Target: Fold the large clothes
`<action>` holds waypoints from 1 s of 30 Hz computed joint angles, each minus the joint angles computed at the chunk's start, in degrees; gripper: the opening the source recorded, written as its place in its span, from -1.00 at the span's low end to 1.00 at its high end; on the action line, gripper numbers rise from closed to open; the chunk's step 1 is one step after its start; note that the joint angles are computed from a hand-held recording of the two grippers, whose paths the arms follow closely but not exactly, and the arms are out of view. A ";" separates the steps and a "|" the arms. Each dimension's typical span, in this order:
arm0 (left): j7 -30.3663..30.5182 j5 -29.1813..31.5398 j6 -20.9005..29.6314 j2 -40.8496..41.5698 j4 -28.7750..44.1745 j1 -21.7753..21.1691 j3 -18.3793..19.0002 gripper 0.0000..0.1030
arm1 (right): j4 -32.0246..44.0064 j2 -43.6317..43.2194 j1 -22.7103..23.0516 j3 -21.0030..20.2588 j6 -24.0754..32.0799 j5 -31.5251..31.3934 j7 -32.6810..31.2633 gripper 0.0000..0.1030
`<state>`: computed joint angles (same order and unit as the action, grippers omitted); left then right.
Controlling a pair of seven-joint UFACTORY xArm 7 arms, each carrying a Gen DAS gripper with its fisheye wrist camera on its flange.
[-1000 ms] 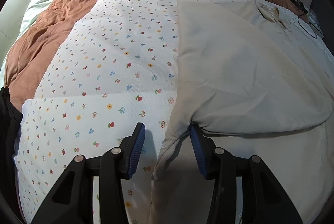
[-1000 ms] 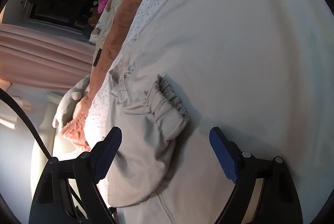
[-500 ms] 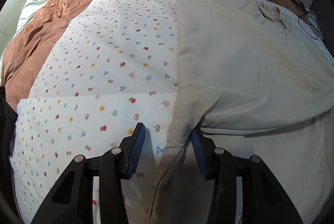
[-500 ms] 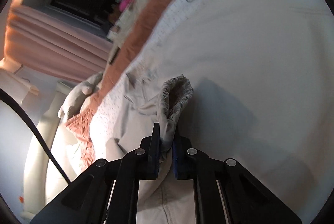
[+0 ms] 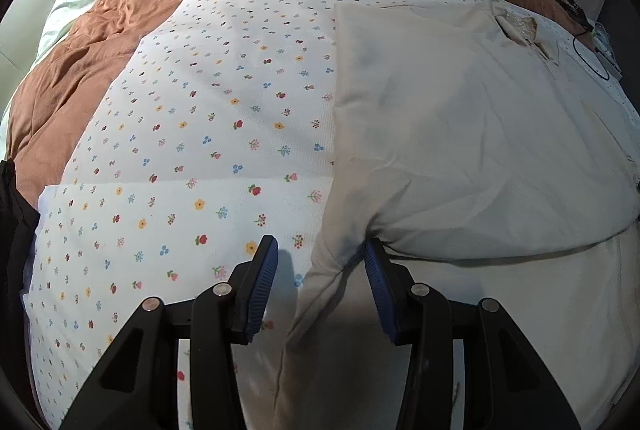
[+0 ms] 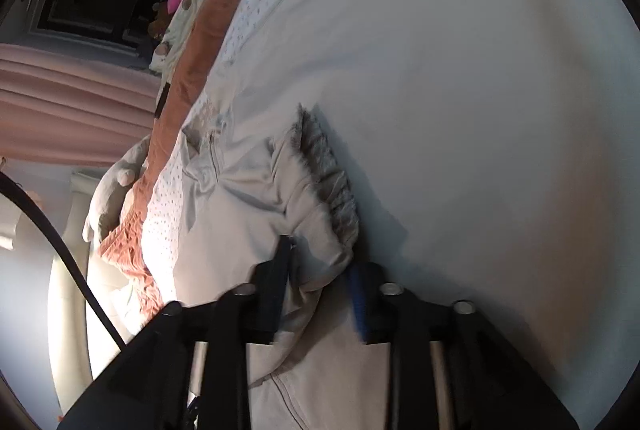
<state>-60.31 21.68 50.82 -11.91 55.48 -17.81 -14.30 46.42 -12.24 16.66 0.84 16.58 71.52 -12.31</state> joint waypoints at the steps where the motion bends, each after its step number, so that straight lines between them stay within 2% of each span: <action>1: 0.02 -0.77 -1.05 -0.55 -0.33 -0.25 0.10 -0.10 | -0.87 -1.80 -0.22 -0.04 -1.18 0.06 -0.63 0.24; 2: 0.12 -1.75 -2.24 -1.15 -0.62 -0.50 0.18 -0.11 | -1.78 -3.40 -0.05 -0.24 -1.92 0.37 -1.21 0.32; 4: 0.38 -3.02 -3.35 -1.75 -0.35 -0.83 -0.09 -0.05 | -3.42 -6.24 0.64 -0.97 -2.55 0.31 -1.88 0.32; 6: 0.32 -2.99 -3.96 -2.01 0.60 -0.99 -0.74 0.34 | -7.03 -10.52 0.60 -0.93 -3.03 -2.58 -0.26 0.32; 8: -0.54 -1.81 -4.38 -2.44 1.61 -1.00 -1.72 0.53 | -11.12 -15.64 -0.10 -0.43 -3.21 -7.28 2.97 0.32; 13: -3.01 0.22 -4.38 -0.58 6.32 -1.48 -3.51 0.55 | -16.81 -25.03 -4.91 0.73 -0.72 -20.63 9.38 0.32; 19: -5.36 3.98 -3.50 5.01 13.37 -4.59 -4.50 0.55 | -18.64 -32.92 -11.79 -2.94 5.18 -33.26 13.70 0.32; 22: -6.23 6.00 -2.83 8.39 17.36 -6.85 -4.28 0.55 | -19.12 -35.81 -14.00 -5.98 7.95 -37.86 14.83 0.32; 30: -6.74 9.07 -0.56 17.79 28.57 -14.01 -1.34 0.55 | -19.89 -37.37 -16.82 -10.99 7.21 -46.22 18.98 0.32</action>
<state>-67.05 30.75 50.27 5.87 84.05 -31.82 -15.64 26.53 -49.61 -0.17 -10.15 23.79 25.31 6.67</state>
